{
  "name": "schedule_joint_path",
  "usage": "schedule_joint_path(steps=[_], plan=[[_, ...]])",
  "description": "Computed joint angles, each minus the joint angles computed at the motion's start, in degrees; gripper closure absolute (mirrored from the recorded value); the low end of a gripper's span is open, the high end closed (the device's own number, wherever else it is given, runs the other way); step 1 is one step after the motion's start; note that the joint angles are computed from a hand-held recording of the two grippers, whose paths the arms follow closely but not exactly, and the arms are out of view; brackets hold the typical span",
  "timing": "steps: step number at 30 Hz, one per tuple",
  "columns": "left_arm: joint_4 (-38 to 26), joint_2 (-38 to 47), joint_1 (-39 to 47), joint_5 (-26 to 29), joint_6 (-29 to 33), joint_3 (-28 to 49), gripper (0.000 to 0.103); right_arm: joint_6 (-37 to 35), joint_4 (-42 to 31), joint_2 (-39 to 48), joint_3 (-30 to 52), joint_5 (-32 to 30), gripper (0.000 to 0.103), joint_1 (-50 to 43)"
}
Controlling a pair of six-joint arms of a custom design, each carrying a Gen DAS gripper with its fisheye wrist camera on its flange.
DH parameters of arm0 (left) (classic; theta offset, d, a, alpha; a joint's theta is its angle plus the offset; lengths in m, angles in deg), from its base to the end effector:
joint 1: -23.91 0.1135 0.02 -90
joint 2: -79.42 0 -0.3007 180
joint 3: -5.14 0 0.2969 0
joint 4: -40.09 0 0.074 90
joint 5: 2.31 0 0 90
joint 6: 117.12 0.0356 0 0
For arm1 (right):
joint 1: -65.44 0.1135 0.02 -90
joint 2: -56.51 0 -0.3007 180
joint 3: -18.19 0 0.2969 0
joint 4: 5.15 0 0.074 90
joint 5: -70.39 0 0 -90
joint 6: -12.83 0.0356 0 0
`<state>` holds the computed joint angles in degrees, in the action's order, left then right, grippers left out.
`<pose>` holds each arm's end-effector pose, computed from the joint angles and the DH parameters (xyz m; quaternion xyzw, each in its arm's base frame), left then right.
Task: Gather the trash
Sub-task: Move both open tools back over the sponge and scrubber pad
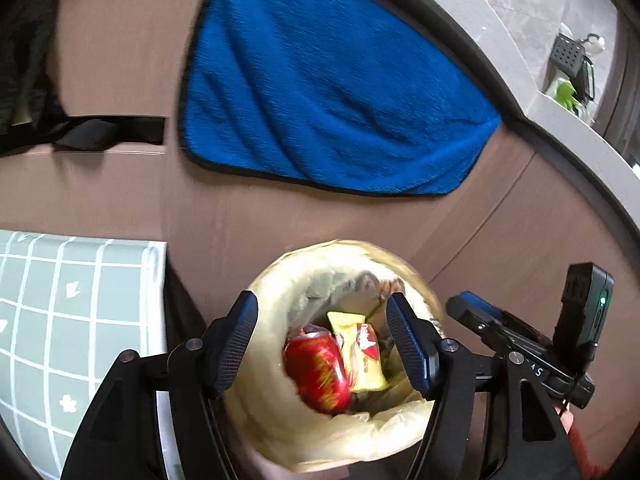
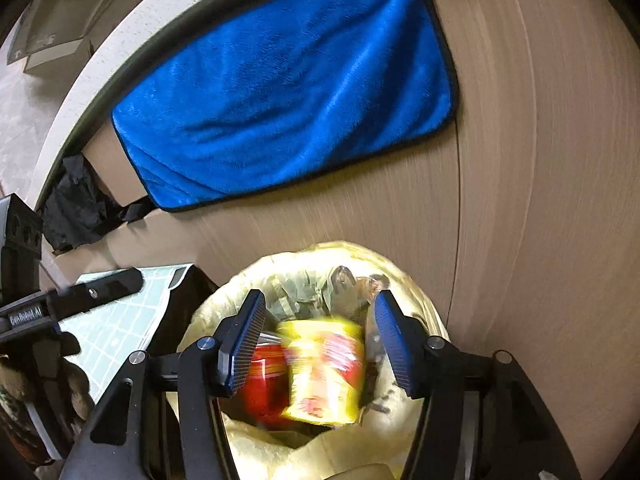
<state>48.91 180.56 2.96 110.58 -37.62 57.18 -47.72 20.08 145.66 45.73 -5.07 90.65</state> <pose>0.3256 -0.1395 0.1151 0.1641 0.8780 -0.2850 0.3478 0.2246 0.0959 0.0886 0.0898 0.8826 0.1051 0.4493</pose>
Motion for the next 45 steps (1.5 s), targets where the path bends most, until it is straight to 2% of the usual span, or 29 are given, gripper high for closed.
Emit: schedule_joint_path(steps=[5, 11, 17, 21, 26, 32, 37, 40, 45], plan=[[-1.8, -7.11, 4.31, -1.57, 3.47, -4.95, 0.036, 1.41, -2.38, -2.99, -0.82, 4.13, 0.048, 3.67], [-6.1, -18.22, 14.56, 1.74, 10.34, -11.79, 0.036, 2.57, -7.07, -7.97, -0.06, 9.92, 0.048, 11.77], [-15.27, -29.88, 33.29, 10.42, 21.41, -16.36, 0.036, 3.86, -10.95, -8.46, 3.96, 15.0, 0.048, 20.97], [-22.3, -32.16, 48.19, 17.96, 30.44, -15.79, 0.036, 4.6, -12.74, -6.12, 8.49, 16.71, 0.048, 26.58], [-33.4, -28.61, 66.2, 25.17, 45.62, -10.87, 0.036, 4.05, -12.54, -0.28, 15.41, 18.3, 0.048, 33.05], [-41.15, -19.4, 81.02, 29.18, 56.68, -5.03, 0.036, 1.37, -13.69, 9.44, 25.9, 11.73, 0.048, 36.68], [-44.75, -12.47, 88.04, 30.01, 65.77, -2.51, 0.036, 0.41, -18.99, 19.93, 37.27, 4.5, 0.048, 39.65], [-46.18, -8.12, 90.43, 29.83, 68.32, -0.26, 0.036, -0.06, -22.15, 26.59, 44.65, -0.17, 0.048, 41.35], [-49.56, -2.3, 93.21, 30.6, 70.62, 3.82, 0.036, -0.28, -31.35, 37.87, 59.1, -6.09, 0.049, 43.29]])
